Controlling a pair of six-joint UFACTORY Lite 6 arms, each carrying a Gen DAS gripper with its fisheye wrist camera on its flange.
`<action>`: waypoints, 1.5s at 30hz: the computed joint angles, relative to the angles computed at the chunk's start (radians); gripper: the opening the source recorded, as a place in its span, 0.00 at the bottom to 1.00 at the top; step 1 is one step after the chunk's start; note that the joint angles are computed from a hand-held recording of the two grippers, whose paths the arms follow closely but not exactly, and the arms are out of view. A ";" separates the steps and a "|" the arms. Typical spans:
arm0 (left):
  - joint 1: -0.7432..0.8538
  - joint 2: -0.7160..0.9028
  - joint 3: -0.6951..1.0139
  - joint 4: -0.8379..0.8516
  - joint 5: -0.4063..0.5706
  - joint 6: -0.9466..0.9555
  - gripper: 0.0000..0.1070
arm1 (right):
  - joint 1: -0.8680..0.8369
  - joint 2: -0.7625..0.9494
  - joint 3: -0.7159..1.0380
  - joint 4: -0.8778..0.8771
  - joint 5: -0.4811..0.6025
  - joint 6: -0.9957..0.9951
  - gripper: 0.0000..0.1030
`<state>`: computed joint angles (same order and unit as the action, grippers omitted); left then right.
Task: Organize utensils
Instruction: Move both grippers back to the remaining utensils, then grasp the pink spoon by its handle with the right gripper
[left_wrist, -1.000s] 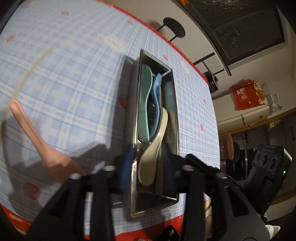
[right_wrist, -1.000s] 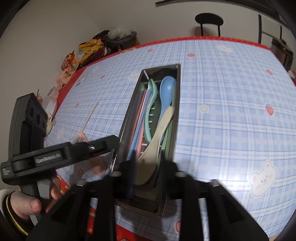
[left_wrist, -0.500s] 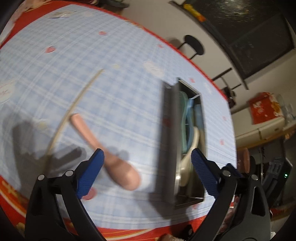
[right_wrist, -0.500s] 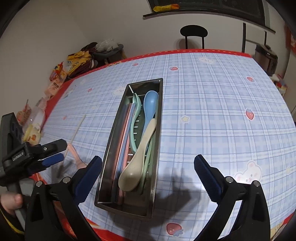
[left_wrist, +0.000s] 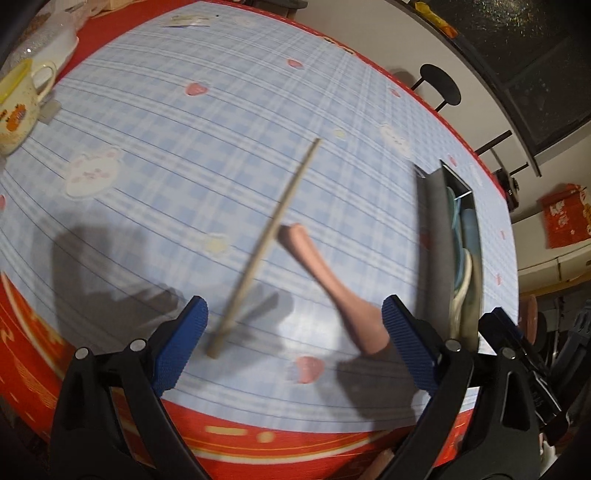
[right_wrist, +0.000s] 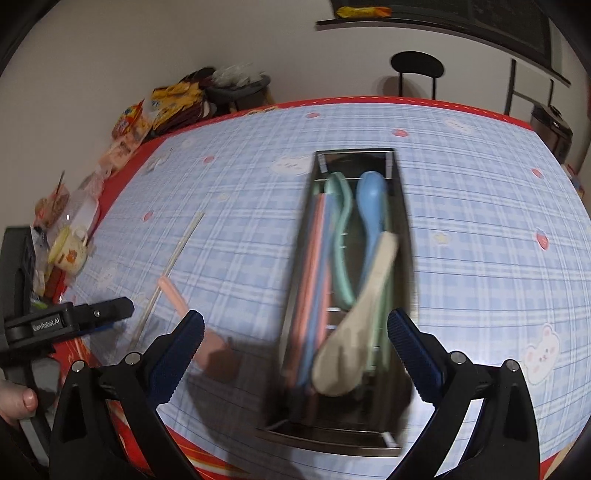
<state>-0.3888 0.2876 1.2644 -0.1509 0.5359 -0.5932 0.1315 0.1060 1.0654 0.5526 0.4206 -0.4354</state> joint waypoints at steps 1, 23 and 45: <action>0.013 -0.012 -0.015 0.005 0.004 0.017 0.88 | 0.035 0.003 0.004 -0.075 -0.017 0.078 0.94; 0.277 -0.092 -0.179 -0.297 -0.019 0.556 0.87 | 0.414 0.171 0.150 -0.609 0.039 0.578 0.40; 0.292 0.041 -0.043 -0.406 0.038 0.804 0.77 | 0.519 0.270 0.209 -1.013 0.175 0.953 0.25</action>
<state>-0.0969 0.3285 1.2216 -0.5569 0.5741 0.2106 0.6505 0.3758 1.2743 -0.4606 0.5952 0.5172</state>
